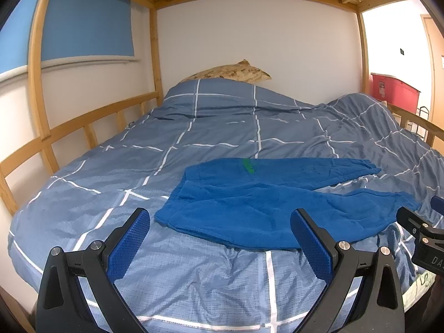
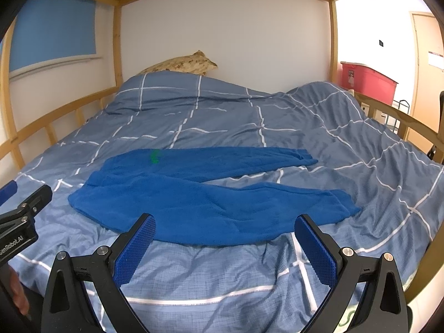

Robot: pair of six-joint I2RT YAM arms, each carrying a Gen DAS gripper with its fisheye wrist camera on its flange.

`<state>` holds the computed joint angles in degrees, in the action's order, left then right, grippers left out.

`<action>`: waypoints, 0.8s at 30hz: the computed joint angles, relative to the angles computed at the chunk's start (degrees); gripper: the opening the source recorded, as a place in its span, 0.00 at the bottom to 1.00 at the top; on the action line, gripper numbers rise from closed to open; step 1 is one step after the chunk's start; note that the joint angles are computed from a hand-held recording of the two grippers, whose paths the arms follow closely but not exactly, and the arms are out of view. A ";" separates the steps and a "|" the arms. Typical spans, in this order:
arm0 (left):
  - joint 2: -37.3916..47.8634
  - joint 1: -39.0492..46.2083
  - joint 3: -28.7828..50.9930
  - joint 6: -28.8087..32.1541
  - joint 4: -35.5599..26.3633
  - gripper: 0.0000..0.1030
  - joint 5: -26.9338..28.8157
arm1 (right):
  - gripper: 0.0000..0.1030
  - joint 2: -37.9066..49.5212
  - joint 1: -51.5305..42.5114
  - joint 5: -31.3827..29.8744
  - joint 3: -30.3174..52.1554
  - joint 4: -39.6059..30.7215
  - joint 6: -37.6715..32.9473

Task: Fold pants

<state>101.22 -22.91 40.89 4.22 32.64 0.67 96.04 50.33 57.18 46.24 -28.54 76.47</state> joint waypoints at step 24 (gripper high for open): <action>18.54 4.42 12.65 -0.02 1.90 0.81 -2.01 | 0.92 16.39 -6.08 -2.71 -0.36 30.62 -7.51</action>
<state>119.76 -18.48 53.54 4.20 34.55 -1.33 112.43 44.25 54.46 45.88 2.08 68.96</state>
